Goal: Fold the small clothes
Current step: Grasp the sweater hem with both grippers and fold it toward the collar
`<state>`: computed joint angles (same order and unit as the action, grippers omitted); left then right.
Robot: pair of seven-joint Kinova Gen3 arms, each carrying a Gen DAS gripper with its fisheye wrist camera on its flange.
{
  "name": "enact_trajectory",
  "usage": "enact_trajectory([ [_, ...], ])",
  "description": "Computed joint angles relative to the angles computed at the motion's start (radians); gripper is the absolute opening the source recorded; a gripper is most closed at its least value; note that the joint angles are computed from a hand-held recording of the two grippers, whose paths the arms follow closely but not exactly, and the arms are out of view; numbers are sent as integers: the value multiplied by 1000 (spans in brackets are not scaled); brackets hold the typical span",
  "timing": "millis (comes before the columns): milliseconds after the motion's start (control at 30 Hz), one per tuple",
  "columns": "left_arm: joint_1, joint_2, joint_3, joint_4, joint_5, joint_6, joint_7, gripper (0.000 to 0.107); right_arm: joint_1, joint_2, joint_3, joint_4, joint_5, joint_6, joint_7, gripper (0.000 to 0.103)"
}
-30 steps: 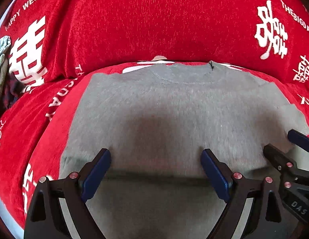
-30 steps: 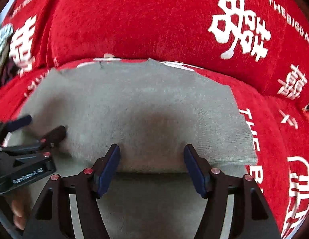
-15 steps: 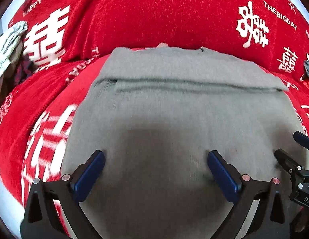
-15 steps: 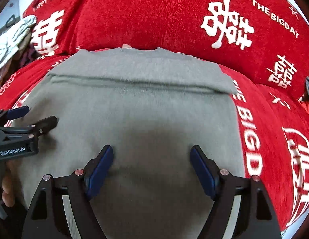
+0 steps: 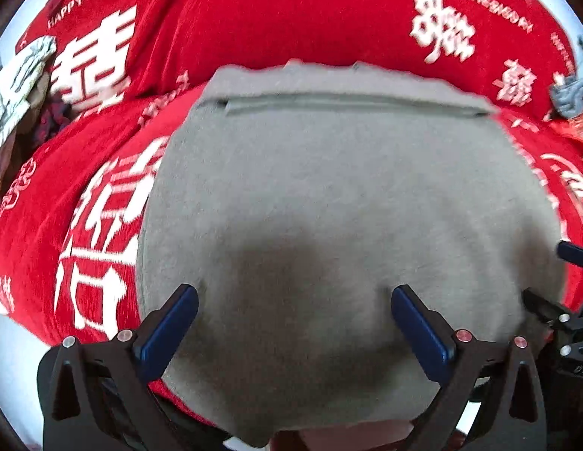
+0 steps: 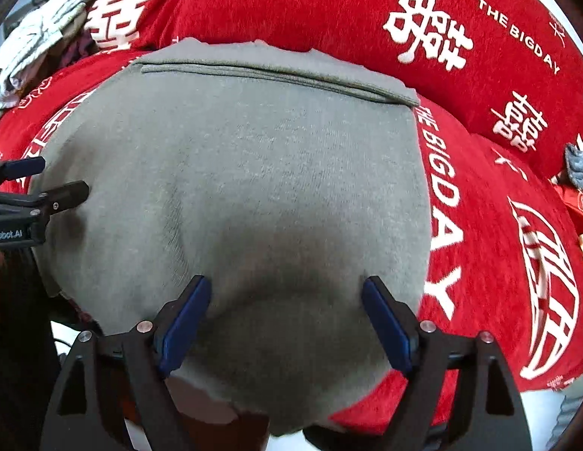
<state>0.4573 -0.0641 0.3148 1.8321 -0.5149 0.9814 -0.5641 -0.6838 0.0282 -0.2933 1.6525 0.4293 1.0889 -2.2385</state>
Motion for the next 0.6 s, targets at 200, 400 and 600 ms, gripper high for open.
enact_trajectory([
  [200,31,73,16,-28,-25,23,-21,103,-75,89,-21,-49,84,-9,24,85],
  [400,34,13,-26,25,34,-4,-12,103,-69,32,11,21,30,-57,43,87],
  [600,-48,-136,-32,111,68,-32,130,103,-30,-63,-3,80,2,10,-18,88],
])
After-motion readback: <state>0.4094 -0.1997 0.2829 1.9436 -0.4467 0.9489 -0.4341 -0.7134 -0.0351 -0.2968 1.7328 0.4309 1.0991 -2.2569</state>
